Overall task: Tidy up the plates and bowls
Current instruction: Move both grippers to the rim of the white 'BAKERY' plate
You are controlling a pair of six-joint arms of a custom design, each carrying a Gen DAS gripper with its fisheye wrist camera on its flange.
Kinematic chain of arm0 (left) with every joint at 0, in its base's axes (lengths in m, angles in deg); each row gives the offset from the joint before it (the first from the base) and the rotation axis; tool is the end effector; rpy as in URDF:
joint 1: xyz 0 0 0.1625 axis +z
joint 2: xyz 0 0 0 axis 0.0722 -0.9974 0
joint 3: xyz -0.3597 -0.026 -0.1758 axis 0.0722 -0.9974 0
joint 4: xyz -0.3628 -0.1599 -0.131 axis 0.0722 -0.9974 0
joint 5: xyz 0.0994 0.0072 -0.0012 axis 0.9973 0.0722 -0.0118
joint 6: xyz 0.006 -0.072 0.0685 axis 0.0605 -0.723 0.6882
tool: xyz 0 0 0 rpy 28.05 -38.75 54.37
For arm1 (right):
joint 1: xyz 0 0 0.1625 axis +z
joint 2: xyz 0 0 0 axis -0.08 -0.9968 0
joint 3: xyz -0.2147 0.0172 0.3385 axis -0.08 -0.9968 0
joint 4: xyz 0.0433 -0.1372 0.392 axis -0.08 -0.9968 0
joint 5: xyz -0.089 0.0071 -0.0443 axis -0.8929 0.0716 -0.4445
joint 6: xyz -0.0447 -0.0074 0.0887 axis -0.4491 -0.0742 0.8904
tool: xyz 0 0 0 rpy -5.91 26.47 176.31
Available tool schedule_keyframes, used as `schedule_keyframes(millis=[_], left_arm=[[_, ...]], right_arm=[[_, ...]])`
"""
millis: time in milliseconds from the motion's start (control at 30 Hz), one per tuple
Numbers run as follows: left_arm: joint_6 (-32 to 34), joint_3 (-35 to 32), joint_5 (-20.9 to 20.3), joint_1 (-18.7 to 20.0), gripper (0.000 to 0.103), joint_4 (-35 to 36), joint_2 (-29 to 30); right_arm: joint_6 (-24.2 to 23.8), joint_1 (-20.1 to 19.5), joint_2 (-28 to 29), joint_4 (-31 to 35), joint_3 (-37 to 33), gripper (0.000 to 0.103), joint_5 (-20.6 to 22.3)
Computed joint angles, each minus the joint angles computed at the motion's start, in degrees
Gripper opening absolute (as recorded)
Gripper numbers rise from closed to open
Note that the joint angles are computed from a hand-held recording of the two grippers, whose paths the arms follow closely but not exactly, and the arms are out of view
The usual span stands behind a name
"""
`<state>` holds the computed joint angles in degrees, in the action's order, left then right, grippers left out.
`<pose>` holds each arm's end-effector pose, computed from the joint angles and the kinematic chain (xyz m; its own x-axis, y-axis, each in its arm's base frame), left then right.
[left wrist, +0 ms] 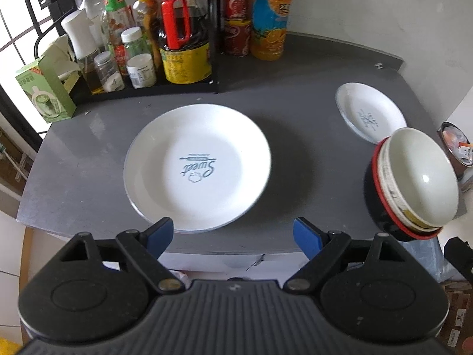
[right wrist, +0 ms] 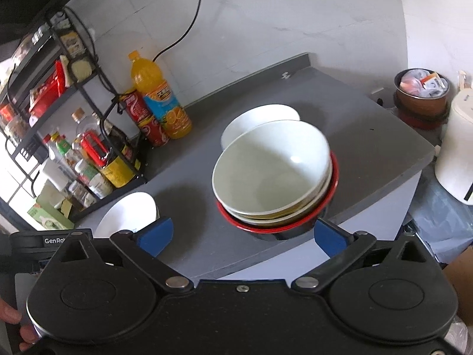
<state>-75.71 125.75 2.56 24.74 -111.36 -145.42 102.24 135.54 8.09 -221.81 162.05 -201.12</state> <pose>-0.0886 -0.2870 0.3965 -0.6088 -0.5312 -0.5892 0.0189 0.7328 -0.6802 0.3998 -0.3272 0.0530 -0.9124 -0.2679 0.3094 -0.3970 0.7631 -0.5099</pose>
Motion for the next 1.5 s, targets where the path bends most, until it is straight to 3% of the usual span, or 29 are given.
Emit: schedule_keyframes(millis=[267, 600, 933, 1233, 1500], left_arm=[[2.3, 0.3, 1.7, -1.1, 0.094, -3.6, 2.1], [10.5, 0.4, 4.6, 3.6, 0.094, -15.2, 4.9], [28.8, 0.1, 9.2, 11.9, 0.094, -36.1, 11.1], [49.2, -2.1, 7.7, 20.8, 0.091, -60.3, 19.6], [61.2, -6.1, 4.9, 27.1, 0.086, -72.5, 27.4]], right_arm=[[0.3, -1.4, -0.8, -1.2, 0.4, 0.103, -0.6], [-2.0, -3.5, -0.8, -0.7, -1.4, 0.103, -0.7], [-3.7, -8.8, 0.7, -0.1, -6.1, 0.1, 1.8], [-4.0, -12.4, 3.5, 6.8, -13.8, 0.087, 3.6], [-2.5, -14.6, 7.2, 15.1, -21.3, 0.076, 4.1]])
